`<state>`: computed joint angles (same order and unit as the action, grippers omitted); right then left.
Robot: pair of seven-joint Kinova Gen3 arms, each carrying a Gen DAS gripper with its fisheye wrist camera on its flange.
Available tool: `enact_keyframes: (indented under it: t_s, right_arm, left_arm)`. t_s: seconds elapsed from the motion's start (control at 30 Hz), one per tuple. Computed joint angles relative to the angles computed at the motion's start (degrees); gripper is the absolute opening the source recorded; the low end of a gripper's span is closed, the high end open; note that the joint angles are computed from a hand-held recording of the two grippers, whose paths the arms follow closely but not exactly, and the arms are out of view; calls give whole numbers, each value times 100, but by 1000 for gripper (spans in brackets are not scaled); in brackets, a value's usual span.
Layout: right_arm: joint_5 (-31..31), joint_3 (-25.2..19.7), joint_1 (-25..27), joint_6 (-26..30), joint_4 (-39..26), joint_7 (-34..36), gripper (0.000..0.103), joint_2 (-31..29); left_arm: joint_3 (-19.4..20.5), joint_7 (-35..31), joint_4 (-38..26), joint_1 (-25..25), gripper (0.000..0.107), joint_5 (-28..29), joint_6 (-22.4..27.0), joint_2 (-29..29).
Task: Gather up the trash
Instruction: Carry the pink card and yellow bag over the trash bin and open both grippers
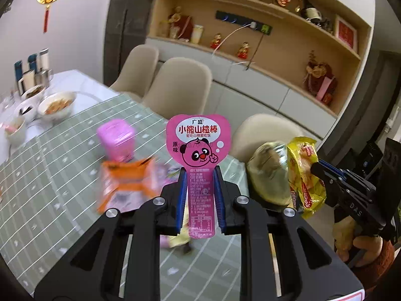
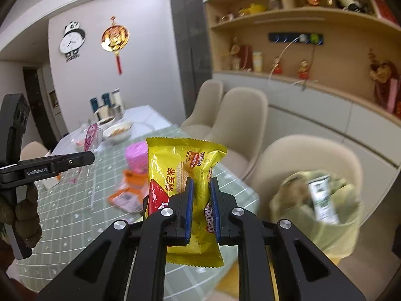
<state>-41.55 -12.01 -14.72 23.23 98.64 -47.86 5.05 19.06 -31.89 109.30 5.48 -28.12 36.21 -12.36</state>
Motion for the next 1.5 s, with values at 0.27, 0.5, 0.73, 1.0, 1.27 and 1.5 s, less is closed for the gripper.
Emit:
enact_keyframes:
  t_s: [0.27, 0.5, 0.73, 1.0, 1.27, 1.5]
  right_arm:
    - [-935, 368, 870, 269, -249, 1131, 14, 106]
    - [-1559, 441, 1642, 536, -583, 1849, 14, 528]
    - [-1721, 298, 2252, 578, -979, 2166, 14, 1000]
    - [-1169, 154, 2645, 908, -1747, 1627, 14, 1667]
    - [-524, 29, 2724, 1075, -2289, 879, 14, 2187]
    - [-58, -144, 2796, 1234, -2564, 584, 14, 2452]
  left_arm:
    - [392, 600, -1196, 553, 19, -1064, 14, 1298]
    - [115, 515, -2326, 1257, 19, -1358, 12, 2453]
    - [-132, 7, -3358, 1625, 19, -983, -116, 3503]
    - [-231, -814, -4316, 1629, 19, 6, 55, 4329]
    - [-325, -1720, -5749, 1718, 19, 938, 1023, 5330]
    - [-701, -2157, -6801, 2044, 20, 1427, 1624, 5974]
